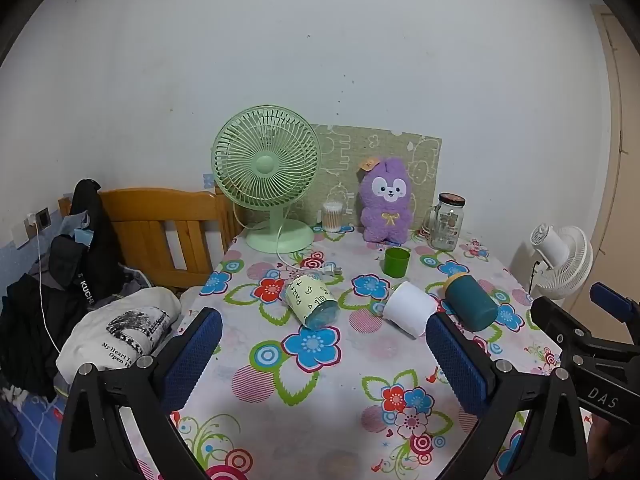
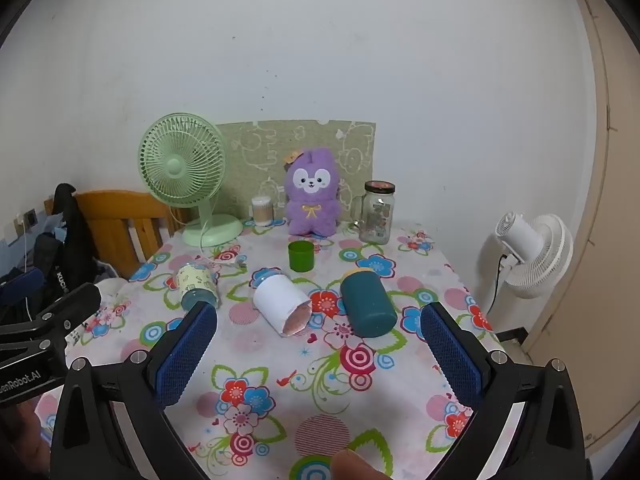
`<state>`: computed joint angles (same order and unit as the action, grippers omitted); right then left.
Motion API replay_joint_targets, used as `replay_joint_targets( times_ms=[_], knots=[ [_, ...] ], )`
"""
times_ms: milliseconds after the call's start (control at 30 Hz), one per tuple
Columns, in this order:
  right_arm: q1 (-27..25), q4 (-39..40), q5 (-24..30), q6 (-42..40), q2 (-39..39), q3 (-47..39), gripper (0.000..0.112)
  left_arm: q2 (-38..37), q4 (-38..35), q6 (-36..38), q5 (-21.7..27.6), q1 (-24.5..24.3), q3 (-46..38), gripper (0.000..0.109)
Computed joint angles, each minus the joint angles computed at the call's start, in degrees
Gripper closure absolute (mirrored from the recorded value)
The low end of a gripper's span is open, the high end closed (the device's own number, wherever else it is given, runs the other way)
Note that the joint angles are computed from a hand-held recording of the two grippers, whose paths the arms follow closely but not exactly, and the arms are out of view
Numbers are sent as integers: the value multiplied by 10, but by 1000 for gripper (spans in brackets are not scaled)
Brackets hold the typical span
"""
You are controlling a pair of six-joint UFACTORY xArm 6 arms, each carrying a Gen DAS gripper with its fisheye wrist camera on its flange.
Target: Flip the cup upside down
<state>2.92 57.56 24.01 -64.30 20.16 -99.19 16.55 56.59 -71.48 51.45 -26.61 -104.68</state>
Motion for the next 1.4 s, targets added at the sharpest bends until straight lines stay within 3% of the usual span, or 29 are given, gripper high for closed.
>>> replay_joint_targets(
  times_ms=[1400],
  knots=[
    [4, 9, -13, -14, -3, 15, 10, 6, -6, 0, 4, -4, -3, 6]
  ],
)
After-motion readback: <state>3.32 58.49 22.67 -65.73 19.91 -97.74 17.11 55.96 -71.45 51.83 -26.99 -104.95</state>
